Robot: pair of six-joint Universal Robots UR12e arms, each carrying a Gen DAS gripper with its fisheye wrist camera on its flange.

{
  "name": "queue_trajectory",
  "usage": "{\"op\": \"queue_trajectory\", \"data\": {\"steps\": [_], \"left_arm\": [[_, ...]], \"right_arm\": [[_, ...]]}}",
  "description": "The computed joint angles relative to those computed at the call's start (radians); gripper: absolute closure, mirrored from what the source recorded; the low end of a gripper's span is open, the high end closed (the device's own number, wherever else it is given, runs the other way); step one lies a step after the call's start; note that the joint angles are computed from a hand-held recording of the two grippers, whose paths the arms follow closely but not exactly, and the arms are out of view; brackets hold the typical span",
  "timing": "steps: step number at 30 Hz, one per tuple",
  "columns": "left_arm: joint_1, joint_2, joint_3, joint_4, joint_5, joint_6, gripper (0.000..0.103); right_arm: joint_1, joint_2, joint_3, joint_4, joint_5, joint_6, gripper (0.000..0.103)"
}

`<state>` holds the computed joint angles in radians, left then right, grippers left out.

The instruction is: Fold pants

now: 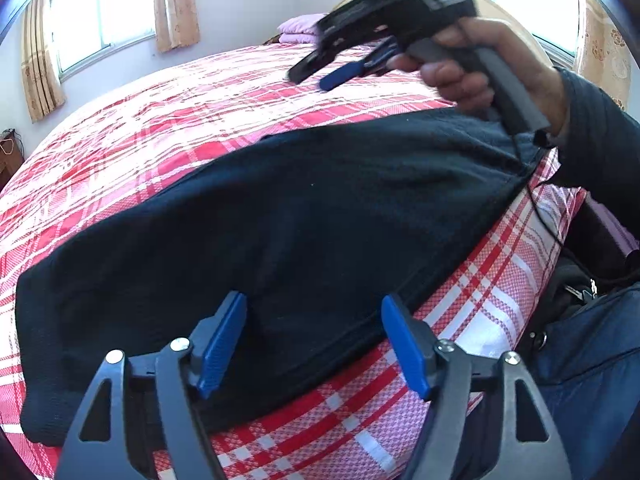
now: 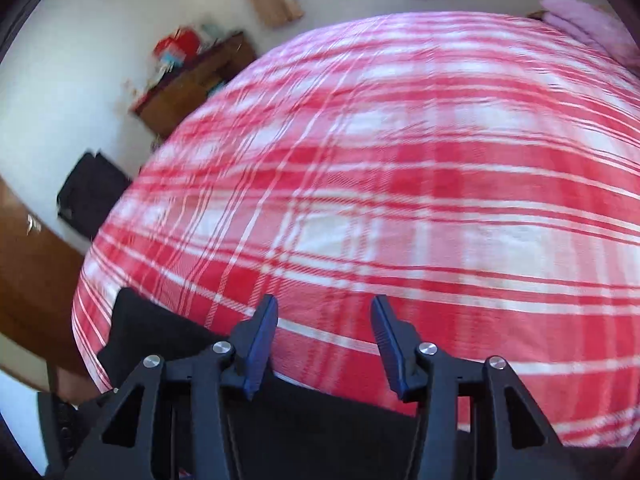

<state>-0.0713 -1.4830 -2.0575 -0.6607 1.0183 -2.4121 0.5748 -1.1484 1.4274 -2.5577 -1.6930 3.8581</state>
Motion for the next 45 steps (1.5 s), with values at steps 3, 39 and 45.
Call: {"op": "queue_trajectory", "data": {"steps": [3,39,45], "left_arm": [[0.002,0.007,0.01,-0.018,-0.013,-0.019,0.03],[-0.121,-0.05,0.071,-0.071,-0.02,-0.003,0.014],[-0.12,-0.05,0.07,-0.071,-0.019,0.001,0.014]], "right_arm": [[0.007,-0.072,0.073,0.002,-0.076,0.052,0.053],[0.151,-0.773,0.743,0.384,-0.602,1.171,0.051],[0.149,-0.767,0.77,0.285,-0.62,1.116,0.083]]}}
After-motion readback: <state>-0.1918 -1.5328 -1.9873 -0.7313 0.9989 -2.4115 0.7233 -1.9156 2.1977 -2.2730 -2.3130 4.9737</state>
